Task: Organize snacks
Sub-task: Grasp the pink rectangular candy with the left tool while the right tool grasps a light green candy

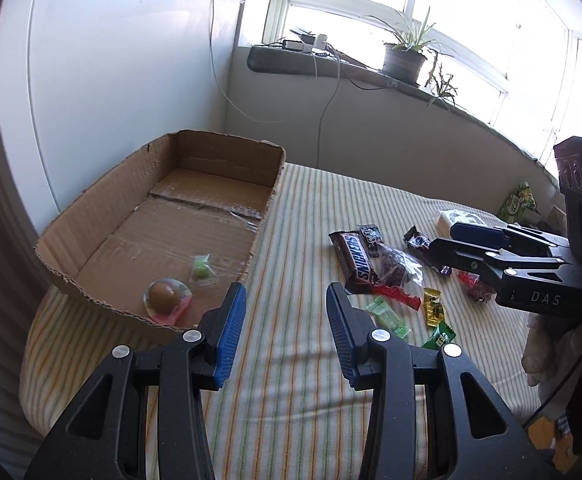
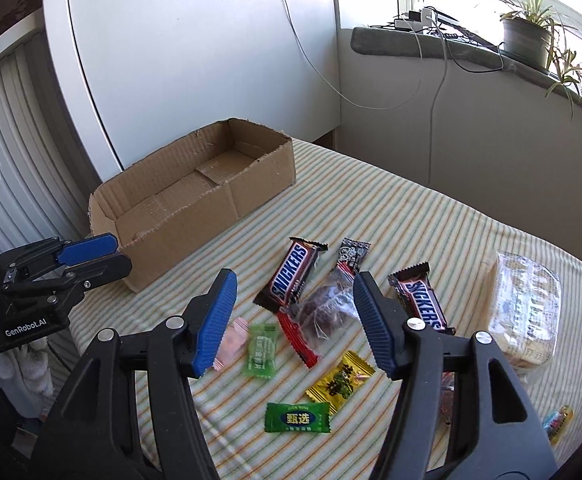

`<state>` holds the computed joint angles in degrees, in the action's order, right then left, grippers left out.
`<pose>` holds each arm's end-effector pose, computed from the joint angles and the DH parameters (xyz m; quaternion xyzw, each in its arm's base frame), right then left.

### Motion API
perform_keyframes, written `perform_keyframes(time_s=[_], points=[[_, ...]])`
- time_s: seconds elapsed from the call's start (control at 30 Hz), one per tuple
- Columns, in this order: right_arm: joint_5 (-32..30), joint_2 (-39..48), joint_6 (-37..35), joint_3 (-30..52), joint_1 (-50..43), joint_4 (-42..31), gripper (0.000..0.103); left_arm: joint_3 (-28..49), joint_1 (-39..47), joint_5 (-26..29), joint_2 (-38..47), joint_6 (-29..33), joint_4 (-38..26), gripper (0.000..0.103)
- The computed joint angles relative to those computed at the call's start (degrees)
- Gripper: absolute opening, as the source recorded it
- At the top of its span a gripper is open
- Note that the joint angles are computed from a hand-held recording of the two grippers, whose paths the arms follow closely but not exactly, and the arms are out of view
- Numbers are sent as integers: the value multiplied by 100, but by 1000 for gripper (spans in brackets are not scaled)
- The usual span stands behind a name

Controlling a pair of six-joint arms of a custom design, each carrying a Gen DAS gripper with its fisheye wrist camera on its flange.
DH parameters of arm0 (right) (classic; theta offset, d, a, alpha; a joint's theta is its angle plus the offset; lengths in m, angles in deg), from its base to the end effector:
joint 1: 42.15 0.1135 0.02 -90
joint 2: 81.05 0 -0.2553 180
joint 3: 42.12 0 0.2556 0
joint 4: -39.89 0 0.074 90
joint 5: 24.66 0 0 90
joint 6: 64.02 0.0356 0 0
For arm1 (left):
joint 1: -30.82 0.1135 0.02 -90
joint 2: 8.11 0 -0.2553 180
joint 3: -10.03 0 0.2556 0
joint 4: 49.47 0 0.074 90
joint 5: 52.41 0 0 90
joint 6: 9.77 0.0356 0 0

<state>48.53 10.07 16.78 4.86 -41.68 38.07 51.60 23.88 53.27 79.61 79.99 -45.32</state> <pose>0.2835 0.0126 0.1131 -0.1319 0.9092 0.1069 0.3801 0.2643 -0.0419 0.1118 0.1083 0.9002 -0.1496 0.3943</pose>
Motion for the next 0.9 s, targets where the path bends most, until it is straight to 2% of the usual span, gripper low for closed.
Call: perform_keyframes(time_s=[0.2, 0.33, 0.47, 0.53, 0.77, 0.9], points=[[-217, 161, -350, -231, -333, 43, 63, -29, -473, -24, 229, -125, 45, 40], [-520, 374, -632, -137, -402, -196, 47, 52, -758, -5, 553, -191, 109, 40], [-657, 726, -805, 84, -364, -400, 43, 262, -965, 38, 944, -247, 101, 40], [-749, 932, -872, 232, -332, -523, 35, 354, -1062, -44, 1098, -232, 103, 40], [-725, 1349, -983, 480, -212, -624, 30, 601, -1245, -337, 1450, -69, 83, 40], [-686, 1487, -1018, 597, -132, -678, 27, 754, -1318, -414, 1656, -24, 49, 35]])
